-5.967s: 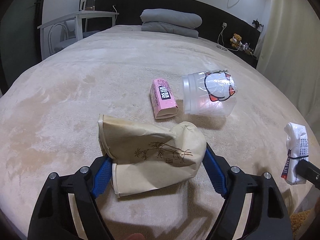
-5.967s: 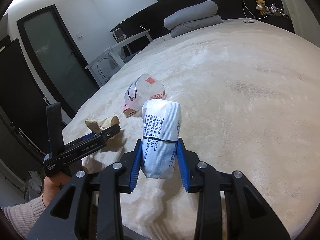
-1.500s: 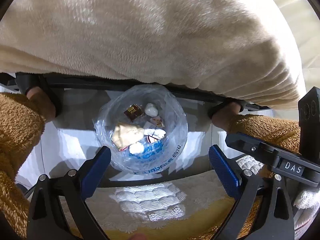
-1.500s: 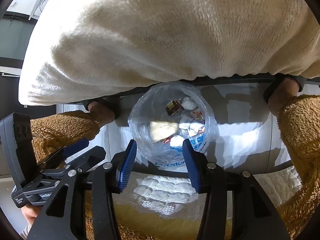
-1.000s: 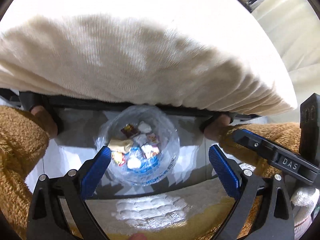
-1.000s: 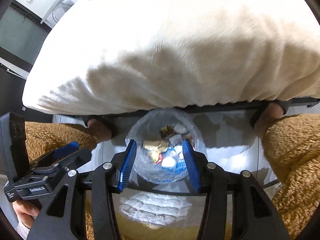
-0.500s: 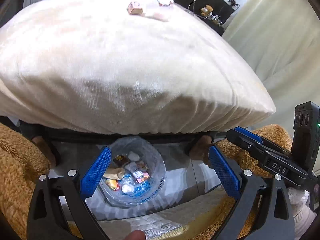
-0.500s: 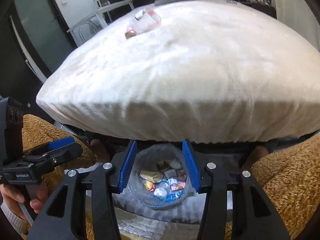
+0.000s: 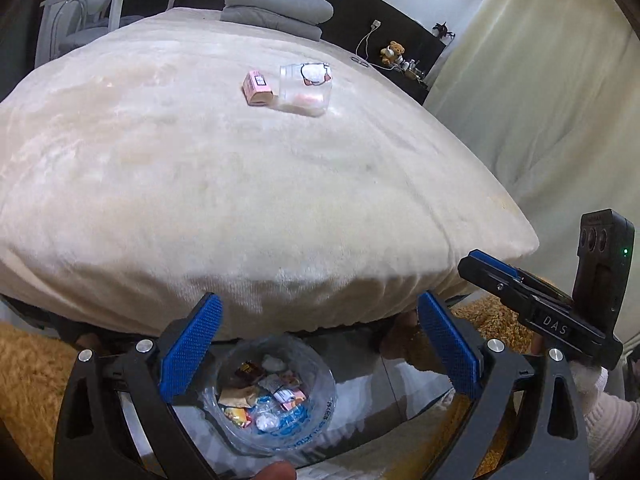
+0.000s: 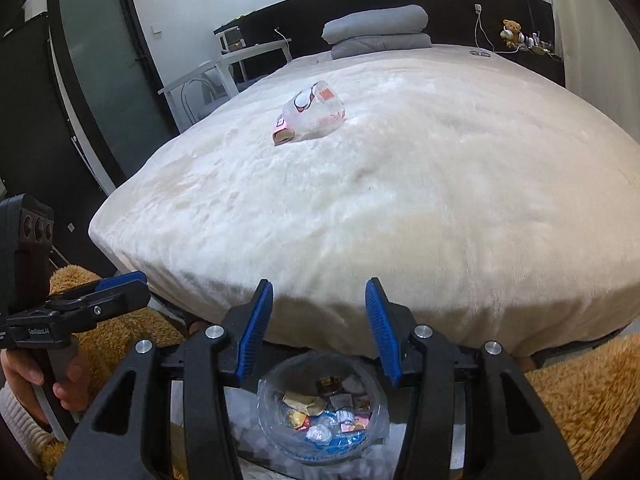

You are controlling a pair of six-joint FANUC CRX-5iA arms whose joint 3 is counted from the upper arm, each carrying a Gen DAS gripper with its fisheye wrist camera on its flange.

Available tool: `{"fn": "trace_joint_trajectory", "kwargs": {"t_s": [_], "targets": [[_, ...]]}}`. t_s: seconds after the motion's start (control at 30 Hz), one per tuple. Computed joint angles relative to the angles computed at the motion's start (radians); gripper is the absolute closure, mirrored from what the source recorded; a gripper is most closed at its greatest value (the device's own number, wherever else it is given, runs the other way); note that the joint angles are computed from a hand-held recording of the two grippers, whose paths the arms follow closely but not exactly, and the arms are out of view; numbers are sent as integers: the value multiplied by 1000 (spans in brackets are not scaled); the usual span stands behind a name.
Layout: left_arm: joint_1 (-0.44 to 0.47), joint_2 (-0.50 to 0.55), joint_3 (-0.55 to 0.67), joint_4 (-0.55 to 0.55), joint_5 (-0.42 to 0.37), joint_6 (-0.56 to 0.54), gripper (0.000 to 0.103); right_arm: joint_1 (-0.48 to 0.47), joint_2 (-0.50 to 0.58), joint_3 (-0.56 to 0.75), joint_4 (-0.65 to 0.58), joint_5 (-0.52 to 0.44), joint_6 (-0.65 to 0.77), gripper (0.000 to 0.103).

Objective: Collect trash
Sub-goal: 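Raise both open tools back toward the pink box and clear cup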

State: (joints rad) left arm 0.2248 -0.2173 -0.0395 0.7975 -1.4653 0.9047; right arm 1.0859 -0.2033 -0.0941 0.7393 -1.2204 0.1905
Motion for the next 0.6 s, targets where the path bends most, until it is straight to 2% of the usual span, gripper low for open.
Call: {"fn": "trace_joint_trajectory", "kwargs": {"t_s": [0.27, 0.3, 0.37, 0.53, 0.6], "targets": [[-20, 148, 162, 6, 45, 44, 7, -163, 106, 127, -37, 97, 186, 52], [-23, 163, 180, 2, 49, 47, 7, -183, 118, 143, -44, 116, 210, 48], [-27, 191, 213, -2, 57, 51, 7, -216, 149, 179, -46, 141, 259, 47], [-43, 267, 310, -17, 80, 62, 7, -287, 235, 265, -46, 184, 337, 30], [-45, 298, 349, -19, 90, 69, 7, -307, 282, 308, -36, 176, 361, 14]]}}
